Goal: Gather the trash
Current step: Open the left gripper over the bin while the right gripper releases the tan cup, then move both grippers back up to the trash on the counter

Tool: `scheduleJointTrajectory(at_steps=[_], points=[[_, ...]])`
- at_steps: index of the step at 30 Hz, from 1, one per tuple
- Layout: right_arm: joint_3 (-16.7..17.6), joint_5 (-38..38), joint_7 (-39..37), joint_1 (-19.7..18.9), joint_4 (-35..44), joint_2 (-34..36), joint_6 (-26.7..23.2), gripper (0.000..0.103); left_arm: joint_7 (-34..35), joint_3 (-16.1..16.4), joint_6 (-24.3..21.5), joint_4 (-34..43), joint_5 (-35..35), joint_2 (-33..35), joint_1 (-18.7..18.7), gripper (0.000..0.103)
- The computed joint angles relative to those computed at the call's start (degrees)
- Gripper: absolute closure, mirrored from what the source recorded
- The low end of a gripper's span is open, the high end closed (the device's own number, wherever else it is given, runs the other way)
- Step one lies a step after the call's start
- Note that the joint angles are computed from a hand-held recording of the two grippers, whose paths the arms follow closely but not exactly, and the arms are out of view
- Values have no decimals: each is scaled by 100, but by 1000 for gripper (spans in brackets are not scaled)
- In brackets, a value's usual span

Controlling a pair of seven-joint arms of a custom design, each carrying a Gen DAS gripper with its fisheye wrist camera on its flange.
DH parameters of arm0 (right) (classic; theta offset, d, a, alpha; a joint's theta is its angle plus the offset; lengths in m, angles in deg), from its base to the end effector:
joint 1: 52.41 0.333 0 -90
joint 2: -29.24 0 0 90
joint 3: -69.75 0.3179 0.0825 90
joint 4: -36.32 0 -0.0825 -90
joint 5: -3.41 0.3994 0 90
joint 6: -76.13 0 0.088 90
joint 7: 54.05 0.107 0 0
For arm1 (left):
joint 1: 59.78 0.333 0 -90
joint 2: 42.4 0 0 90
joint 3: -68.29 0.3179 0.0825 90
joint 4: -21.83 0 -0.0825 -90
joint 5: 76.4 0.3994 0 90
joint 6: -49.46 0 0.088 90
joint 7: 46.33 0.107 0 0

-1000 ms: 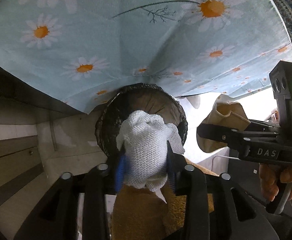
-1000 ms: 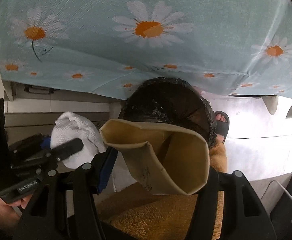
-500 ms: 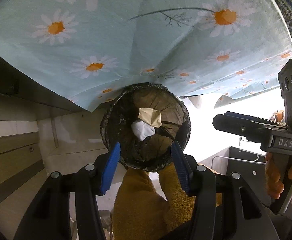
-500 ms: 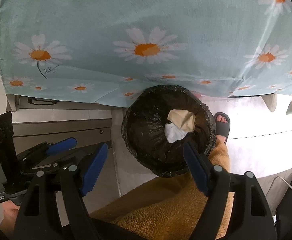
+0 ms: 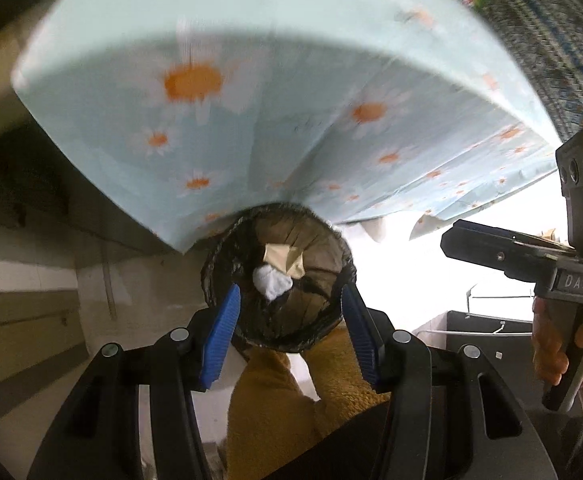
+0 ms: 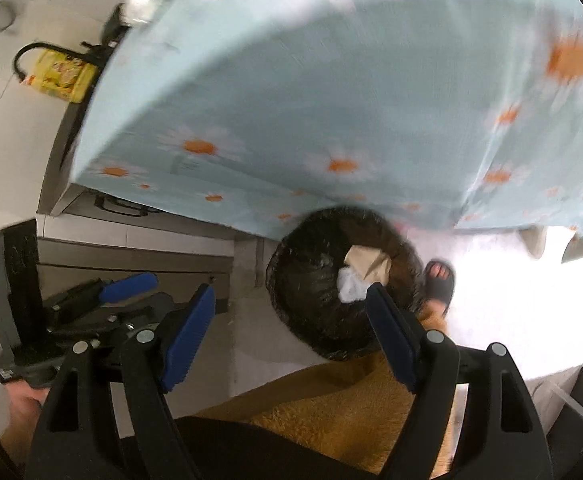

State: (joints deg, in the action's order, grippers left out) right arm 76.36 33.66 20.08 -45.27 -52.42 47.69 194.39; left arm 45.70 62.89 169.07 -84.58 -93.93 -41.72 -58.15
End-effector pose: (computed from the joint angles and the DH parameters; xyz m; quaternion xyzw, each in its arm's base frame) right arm 0.6698 0.1811 0.4902 -0.7734 0.5715 0.1120 0.2503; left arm 0.5998 -0.0543 0.5283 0.7034 -0.6883 0.1751 0.0258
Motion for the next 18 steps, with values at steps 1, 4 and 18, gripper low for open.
scheduleJointTrajectory(at_steps=[1, 4, 18], points=[[5, -17, -67, 8, -71, -95, 87, 26, 32, -1, 33, 11, 8, -54, -2, 52], [6, 92, -225, 1, -170, -324, 202, 26, 139, -2, 107, 89, -44, -166, -11, 52], [-120, 337, -742, 38, 429, -572, 1010, 25, 528, -20, 586, 1543, 281, 235, -52, 38]])
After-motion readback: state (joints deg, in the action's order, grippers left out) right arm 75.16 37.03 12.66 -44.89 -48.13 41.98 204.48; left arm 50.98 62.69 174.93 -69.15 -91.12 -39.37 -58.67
